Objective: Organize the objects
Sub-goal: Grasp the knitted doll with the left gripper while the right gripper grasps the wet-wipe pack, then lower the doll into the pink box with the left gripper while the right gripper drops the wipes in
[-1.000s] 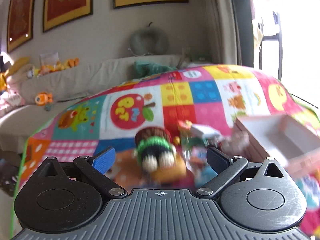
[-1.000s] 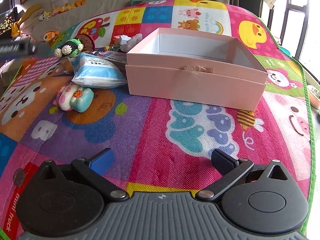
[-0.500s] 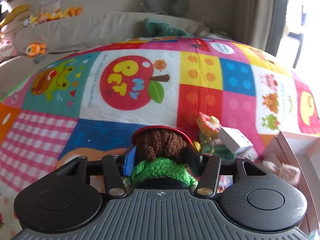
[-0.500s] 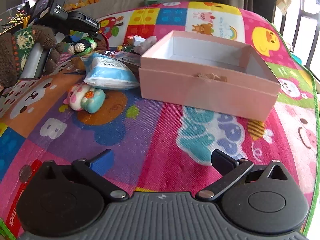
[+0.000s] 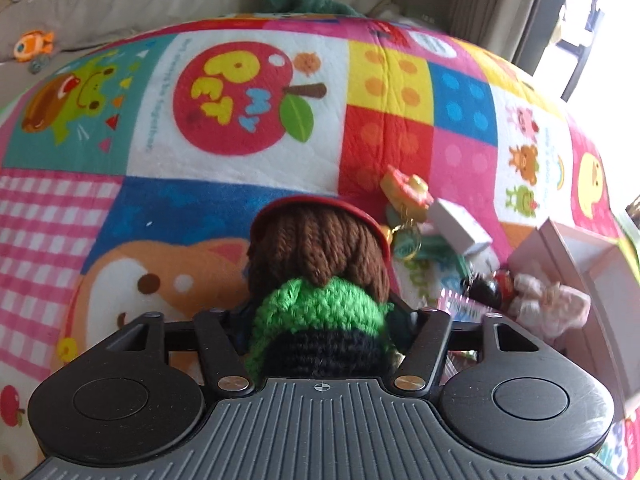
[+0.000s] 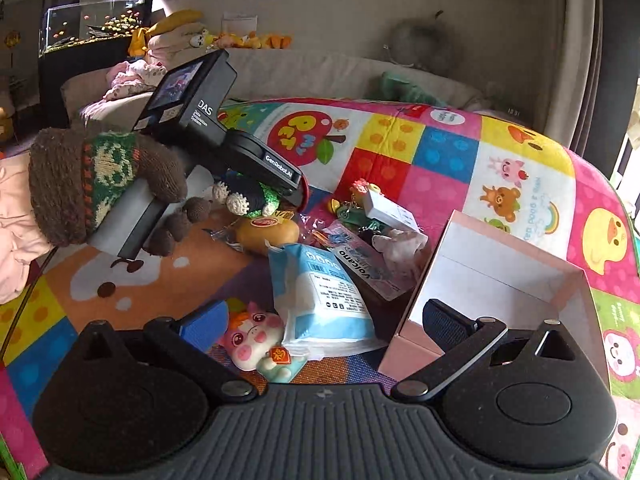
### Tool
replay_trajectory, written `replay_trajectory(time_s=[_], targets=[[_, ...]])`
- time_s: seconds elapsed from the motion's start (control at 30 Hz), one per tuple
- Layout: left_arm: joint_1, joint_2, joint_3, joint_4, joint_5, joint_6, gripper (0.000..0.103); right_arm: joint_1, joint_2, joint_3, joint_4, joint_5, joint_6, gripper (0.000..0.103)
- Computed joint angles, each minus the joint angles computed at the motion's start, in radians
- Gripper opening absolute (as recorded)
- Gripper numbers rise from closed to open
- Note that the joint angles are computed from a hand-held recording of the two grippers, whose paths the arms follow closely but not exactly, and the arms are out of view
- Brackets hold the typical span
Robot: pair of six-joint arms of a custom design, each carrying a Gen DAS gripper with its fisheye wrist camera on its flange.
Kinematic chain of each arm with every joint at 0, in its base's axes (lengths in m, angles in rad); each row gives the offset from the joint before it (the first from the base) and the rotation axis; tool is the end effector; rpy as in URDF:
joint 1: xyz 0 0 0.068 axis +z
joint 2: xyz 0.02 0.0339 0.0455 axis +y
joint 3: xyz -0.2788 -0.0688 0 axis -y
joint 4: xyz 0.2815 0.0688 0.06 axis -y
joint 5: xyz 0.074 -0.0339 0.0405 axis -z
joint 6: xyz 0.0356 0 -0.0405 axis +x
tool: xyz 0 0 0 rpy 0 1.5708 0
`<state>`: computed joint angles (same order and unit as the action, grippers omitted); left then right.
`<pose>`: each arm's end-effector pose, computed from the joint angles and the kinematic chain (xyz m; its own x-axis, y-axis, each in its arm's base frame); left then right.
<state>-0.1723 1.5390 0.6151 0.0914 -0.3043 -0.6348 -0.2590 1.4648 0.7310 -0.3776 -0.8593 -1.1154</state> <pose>0.2987 -0.0412 0.1238 -0.5659 -0.4758 -0.6733 -0.4604 0.8599 -0.2207 0.2803 -0.0464 0.1596 -0.2397 -0.5431 -0.8047 -0.8473 0.5216 -0.0996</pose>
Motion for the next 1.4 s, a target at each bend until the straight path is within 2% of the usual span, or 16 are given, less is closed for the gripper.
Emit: replay_trajectory(time_s=[0.07,0.13,0.2,0.23,0.33,0.43,0.57,0.67,0.77,0.83,0.93,1.03,1.13,1.23,1.33,1.4], targets=[[-0.023,-0.073,-0.08,0.043,-0.015,-0.019,0.062,0.018,0.011,0.013,-0.007,0.011,0.009,0.103],[-0.064,-0.193,-0.18,0.073,-0.038,-0.041,0.062,0.055,0.011,0.0,0.048,0.036,0.047,0.103],[-0.129,-0.356,-0.275,0.055,-0.074,-0.077,0.062,0.111,0.019,-0.017,0.137,0.086,0.116,0.092],[-0.172,-0.45,-0.316,0.024,-0.1,-0.102,0.062,0.143,0.032,-0.013,0.162,0.112,0.138,0.084],[-0.36,-0.746,-0.396,-0.163,-0.238,-0.213,0.062,0.251,0.094,-0.003,0.287,0.199,0.215,0.083],[-0.593,-0.912,-0.412,-0.372,-0.42,-0.344,0.062,0.339,0.186,0.061,0.281,0.292,0.264,0.083],[-0.837,-0.9,-0.39,-0.573,-0.554,-0.566,0.062,0.385,0.23,0.091,0.229,0.361,0.29,0.083],[-0.945,-0.83,-0.374,-0.625,-0.576,-0.704,0.062,0.346,0.188,0.084,0.161,0.344,0.28,0.056],[-1.012,-0.751,-0.359,-0.603,-0.573,-0.769,0.062,0.236,0.119,0.086,0.042,0.241,0.216,0.051],[-1.023,-0.694,-0.343,-0.542,-0.532,-0.736,0.062,0.141,0.07,0.094,-0.059,0.174,0.136,0.047],[-0.982,-0.648,-0.319,-0.388,-0.431,-0.601,0.062,-0.04,0.057,0.159,-0.273,0.051,-0.04,0.041],[-0.917,-0.529,-0.227,-0.266,-0.394,-0.441,0.062,-0.213,0.09,0.241,-0.414,-0.041,-0.161,0.04],[-0.796,-0.359,-0.092,-0.124,-0.341,-0.265,0.062,-0.339,0.142,0.316,-0.467,-0.107,-0.197,0.04],[-0.646,-0.153,0.094,-0.034,-0.223,-0.133,0.062,-0.415,0.191,0.375,-0.459,-0.169,-0.178,0.04],[-0.546,0.061,0.291,0.03,-0.188,-0.064,0.063,-0.466,0.265,0.453,-0.503,-0.224,-0.181,0.04],[-0.505,0.193,0.407,0.048,-0.192,-0.068,0.063,-0.486,0.319,0.5,-0.534,-0.247,-0.191,0.04]])
